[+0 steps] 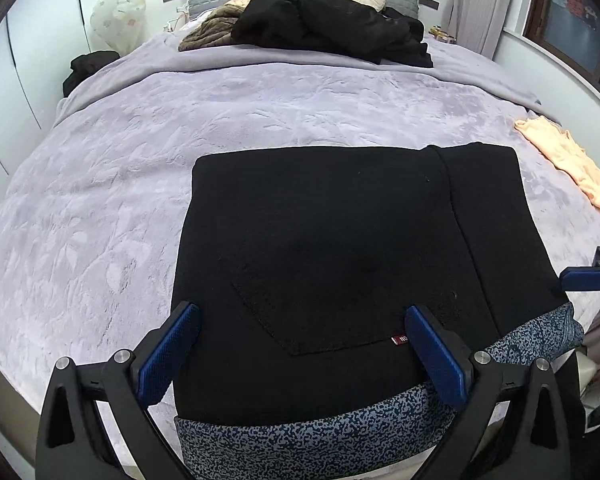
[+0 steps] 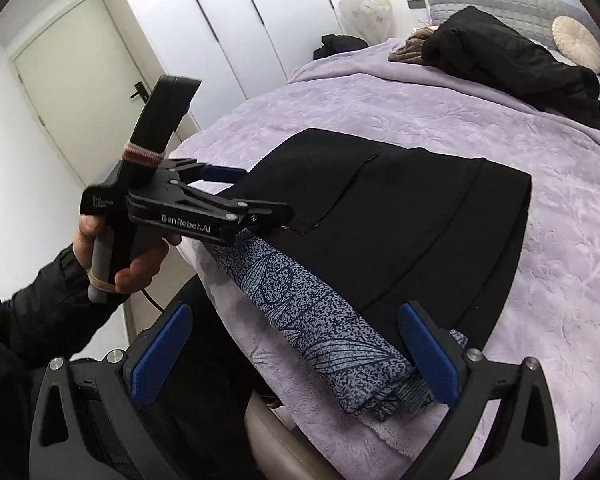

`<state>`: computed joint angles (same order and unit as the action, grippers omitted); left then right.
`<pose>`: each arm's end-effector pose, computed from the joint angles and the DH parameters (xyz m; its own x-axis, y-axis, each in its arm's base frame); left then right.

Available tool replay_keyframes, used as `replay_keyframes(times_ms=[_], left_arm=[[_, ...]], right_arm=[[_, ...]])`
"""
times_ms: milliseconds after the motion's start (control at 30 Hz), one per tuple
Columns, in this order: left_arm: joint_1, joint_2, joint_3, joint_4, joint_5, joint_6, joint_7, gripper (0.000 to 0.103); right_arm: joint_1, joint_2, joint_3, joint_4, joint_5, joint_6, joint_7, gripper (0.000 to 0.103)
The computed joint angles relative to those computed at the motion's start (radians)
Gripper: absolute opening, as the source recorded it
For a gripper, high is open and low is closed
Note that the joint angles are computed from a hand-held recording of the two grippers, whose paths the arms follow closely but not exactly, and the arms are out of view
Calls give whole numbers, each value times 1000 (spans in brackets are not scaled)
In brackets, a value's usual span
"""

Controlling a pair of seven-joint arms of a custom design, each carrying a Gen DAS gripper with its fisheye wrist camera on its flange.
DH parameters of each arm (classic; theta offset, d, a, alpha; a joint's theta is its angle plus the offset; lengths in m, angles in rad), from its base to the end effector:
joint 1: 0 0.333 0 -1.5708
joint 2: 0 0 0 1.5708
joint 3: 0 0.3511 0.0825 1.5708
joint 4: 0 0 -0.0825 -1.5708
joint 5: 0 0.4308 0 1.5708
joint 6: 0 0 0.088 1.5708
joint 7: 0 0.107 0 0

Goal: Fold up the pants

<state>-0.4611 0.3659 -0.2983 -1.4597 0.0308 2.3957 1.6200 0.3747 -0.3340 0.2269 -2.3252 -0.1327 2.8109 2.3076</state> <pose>0.5844 -0.5001 0.5701 -0.7089 -0.7037 0.0482 -0.6051 0.5716 -0.5542 0.4268 0.3149 0.5768 0.1211 -0.9355 -0.3318 -0.7450 0.1353 -0.6532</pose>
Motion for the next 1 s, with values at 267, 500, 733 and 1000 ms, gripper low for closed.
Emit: replay_keyframes(times_ms=[267, 500, 733, 1000], left_arm=[[-4, -7, 5, -15, 14, 16, -24, 102], [5, -41, 2, -56, 11, 38, -30, 103], [44, -89, -18, -145, -84, 99, -5, 103], [62, -98, -24, -147, -122, 67, 45, 103]], right_arm=[[118, 42, -97, 1, 130, 94, -114, 103], [-8, 33, 0, 63, -13, -18, -82, 103], [-204, 250, 118, 392, -428, -380, 251, 103], [-96, 412, 16, 532, -412, -589, 100, 103]])
